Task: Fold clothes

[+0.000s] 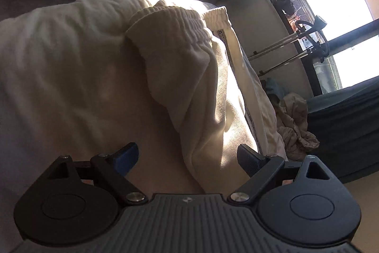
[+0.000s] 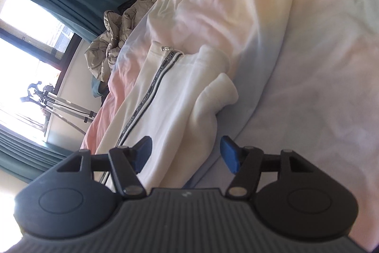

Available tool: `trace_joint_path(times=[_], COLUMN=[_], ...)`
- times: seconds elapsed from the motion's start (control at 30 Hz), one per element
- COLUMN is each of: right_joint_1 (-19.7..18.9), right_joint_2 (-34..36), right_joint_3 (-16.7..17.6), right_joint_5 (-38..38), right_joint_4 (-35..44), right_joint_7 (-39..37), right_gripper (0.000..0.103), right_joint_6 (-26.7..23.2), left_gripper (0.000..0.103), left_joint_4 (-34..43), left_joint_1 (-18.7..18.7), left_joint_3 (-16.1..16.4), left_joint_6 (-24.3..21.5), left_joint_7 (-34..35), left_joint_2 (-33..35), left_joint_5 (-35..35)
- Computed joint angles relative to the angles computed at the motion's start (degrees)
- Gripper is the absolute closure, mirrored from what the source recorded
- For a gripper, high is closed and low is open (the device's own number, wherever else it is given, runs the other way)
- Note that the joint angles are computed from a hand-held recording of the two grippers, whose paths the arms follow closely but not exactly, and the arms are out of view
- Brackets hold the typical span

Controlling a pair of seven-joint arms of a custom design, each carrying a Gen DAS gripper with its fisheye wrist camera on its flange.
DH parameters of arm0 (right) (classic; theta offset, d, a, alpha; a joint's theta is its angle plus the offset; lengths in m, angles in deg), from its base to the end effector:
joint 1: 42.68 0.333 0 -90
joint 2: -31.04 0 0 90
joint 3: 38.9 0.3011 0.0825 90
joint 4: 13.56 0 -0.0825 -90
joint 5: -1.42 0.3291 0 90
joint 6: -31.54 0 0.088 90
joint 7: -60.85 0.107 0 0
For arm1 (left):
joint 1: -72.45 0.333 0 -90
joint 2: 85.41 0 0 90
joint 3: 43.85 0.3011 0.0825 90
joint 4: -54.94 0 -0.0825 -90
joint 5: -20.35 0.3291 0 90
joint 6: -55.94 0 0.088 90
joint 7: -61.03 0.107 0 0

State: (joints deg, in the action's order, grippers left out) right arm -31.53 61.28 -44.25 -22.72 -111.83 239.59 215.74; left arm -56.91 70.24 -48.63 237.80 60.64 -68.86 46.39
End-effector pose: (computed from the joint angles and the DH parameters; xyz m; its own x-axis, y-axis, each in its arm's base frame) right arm 0.6552 0.1183 0.4164 -0.4464 -0.5167 -0.7306 -0.3642 0.8507 -0.3792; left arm 0.5978 -0.1086 0.4596 0.4807 -0.4755 0.7368 -0.3744 -0.8711 -0.3179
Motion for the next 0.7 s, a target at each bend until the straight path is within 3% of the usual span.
trace_joint_path(times=[0.07, 0.1, 0.17, 0.23, 0.27, 0.3, 0.33, 0.37, 0.4, 0.43, 0.5, 0.57, 0.7], right_joint_1=[-0.21, -0.09, 1.04, 3.33, 4.35, 5.32, 6.3, 7.78, 9.15, 10.67, 15.19, 18.78, 24.13], right_joint_2=[2.27, 3.26, 5.31, 7.33, 8.38, 9.27, 10.07, 10.42, 10.67, 10.48, 10.19, 9.45, 5.67], right_joint_3=[-0.05, -0.47, -2.31, -5.68, -7.14, -8.5, -9.89, -11.88, -13.73, -15.91, -22.7, -28.27, -35.44], right_joint_5=[0.49, 0.54, 0.52, -0.04, -0.5, -1.02, -1.66, -2.46, -3.47, -4.59, -7.19, -9.91, -13.57], right_joint_4=[2.8, 3.95, 6.68, 9.83, 11.36, 12.7, 13.9, 14.41, 14.74, 14.2, 12.41, 11.16, 6.95], right_joint_7=[-0.01, 0.02, 0.36, 0.96, 1.36, 1.86, 2.55, 3.95, 5.57, 7.9, 14.29, 18.18, 20.19], right_gripper=[0.038, 0.038, 0.038, 0.039, 0.041, 0.049, 0.066, 0.076, 0.086, 0.091, 0.093, 0.094, 0.094], right_joint_6=[-0.22, -0.02, 0.1, -1.54, -2.29, -3.31, -4.38, -5.48, -6.34, -5.95, -3.12, -0.55, 3.02], left_gripper=[0.014, 0.02, 0.026, 0.035, 0.047, 0.059, 0.067, 0.082, 0.092, 0.092, 0.094, 0.094, 0.094], left_joint_4=[1.85, 2.97, 6.56, 10.25, 12.2, 13.72, 14.46, 15.0, 15.26, 15.35, 15.23, 15.19, 14.77], left_joint_1=[0.13, 0.0, -3.65, -7.48, -8.85, -10.26, -11.42, -14.01, -17.05, -20.08, -22.31, -22.27, -21.6], left_joint_3=[0.45, 0.88, 5.37, 9.73, 11.31, 12.97, 14.55, 17.99, 21.99, 25.85, 28.61, 28.56, 27.02], left_joint_6=[3.01, 4.36, 4.6, 1.07, -0.99, -2.99, -3.57, -3.37, -2.91, -2.78, -3.35, -3.81, -5.56], left_joint_7=[-0.65, -0.55, -0.62, -0.99, -1.43, -2.95, -5.06, -8.72, -12.67, -16.49, -20.64, -22.6, -24.03], left_joint_2=[2.87, 4.19, 6.75, 8.51, 9.42, 10.1, 10.55, 10.91, 10.98, 10.73, 9.26, 7.6, 3.78], left_joint_5=[-0.41, -0.29, 0.87, 2.42, 3.63, 4.78, 5.96, 8.05, 10.64, 13.27, 16.29, 18.09, 22.8])
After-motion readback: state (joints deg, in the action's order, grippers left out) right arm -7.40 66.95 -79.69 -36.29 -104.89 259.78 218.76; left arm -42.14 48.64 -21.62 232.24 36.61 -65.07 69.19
